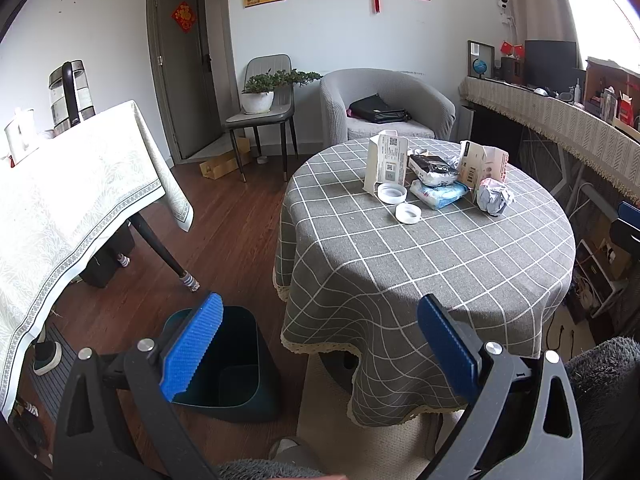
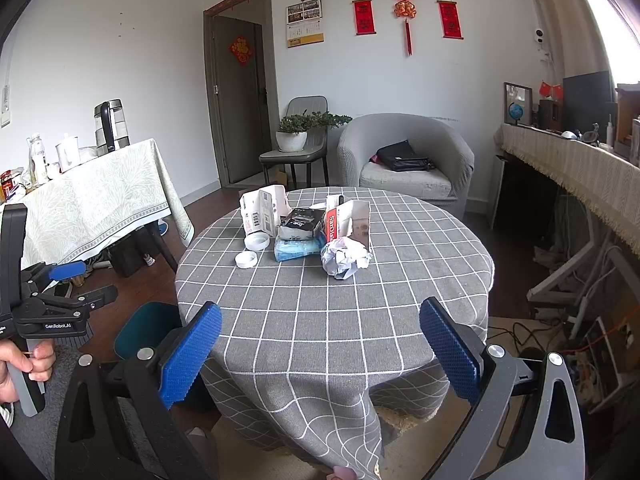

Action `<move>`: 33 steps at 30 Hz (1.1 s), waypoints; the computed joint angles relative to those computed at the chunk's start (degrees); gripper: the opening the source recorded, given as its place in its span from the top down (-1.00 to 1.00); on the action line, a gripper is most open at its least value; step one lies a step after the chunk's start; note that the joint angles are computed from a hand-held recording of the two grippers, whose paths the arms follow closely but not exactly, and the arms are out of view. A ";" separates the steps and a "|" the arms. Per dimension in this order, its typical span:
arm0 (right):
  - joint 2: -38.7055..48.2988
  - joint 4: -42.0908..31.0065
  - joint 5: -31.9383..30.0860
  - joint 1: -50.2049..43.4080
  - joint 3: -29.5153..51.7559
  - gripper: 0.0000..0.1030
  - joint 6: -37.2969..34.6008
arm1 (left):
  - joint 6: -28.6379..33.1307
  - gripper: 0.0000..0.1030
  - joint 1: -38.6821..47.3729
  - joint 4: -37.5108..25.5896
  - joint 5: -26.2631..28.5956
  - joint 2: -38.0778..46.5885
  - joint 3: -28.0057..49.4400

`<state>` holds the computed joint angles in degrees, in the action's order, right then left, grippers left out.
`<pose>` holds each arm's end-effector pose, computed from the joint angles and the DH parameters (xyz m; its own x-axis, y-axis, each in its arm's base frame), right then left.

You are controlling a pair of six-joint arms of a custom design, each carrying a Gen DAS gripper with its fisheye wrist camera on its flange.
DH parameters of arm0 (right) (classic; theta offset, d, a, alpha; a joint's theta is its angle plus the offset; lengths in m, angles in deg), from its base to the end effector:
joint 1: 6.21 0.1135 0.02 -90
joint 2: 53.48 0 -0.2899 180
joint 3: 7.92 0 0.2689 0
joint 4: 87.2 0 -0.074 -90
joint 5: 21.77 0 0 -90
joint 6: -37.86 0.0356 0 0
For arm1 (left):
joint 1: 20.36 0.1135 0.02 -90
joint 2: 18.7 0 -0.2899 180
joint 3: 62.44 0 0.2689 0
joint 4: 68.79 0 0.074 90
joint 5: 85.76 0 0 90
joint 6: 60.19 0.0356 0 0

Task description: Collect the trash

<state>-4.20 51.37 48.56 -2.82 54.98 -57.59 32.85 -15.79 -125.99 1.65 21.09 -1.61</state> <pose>0.1863 0.0230 0.3464 -0.4301 -0.1151 -0.8954 -0.3955 0.9156 0.0723 0.1361 0.0125 0.3309 -0.5935 0.0057 -0.8048 -0.0846 0.9940 0.0694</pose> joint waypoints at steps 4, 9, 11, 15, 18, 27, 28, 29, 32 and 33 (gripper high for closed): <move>0.03 0.02 -0.08 -0.09 -0.01 -0.95 -0.06 | 0.02 -0.93 -0.05 0.02 -0.04 -0.13 -0.07; 0.08 -0.02 -0.06 -0.05 0.05 -0.95 0.01 | 0.26 -0.93 0.05 0.00 0.02 -0.06 -0.01; 0.07 -0.07 0.03 0.02 0.07 -0.95 -0.01 | 0.57 -0.93 0.50 0.00 0.39 -0.07 -0.03; 0.11 -0.03 0.03 0.04 0.07 -0.95 -0.01 | 0.03 -0.93 -0.24 0.06 -0.24 0.00 -0.06; 0.12 -0.10 0.05 0.05 0.12 -0.95 -0.02 | 0.30 -0.93 -0.03 0.08 -0.13 -0.07 -0.14; 0.14 -0.08 -0.01 0.00 0.13 -0.95 0.06 | -0.13 -0.93 -0.85 0.17 -0.82 0.03 -0.26; 0.13 -0.11 0.00 0.01 0.16 -0.95 0.05 | -0.06 -0.93 -0.68 0.21 -0.68 0.00 -0.32; 0.15 -0.16 0.05 0.05 0.20 -0.95 0.05 | 0.06 -0.93 -0.44 0.25 -0.46 -0.05 -0.40; 0.18 -0.12 0.01 0.01 0.20 -0.95 0.07 | 0.52 -0.93 0.32 0.30 0.13 -0.19 -0.62; 0.18 -0.20 0.05 0.06 0.25 -0.95 0.07 | 0.71 -0.93 0.62 0.30 0.38 -0.28 -0.70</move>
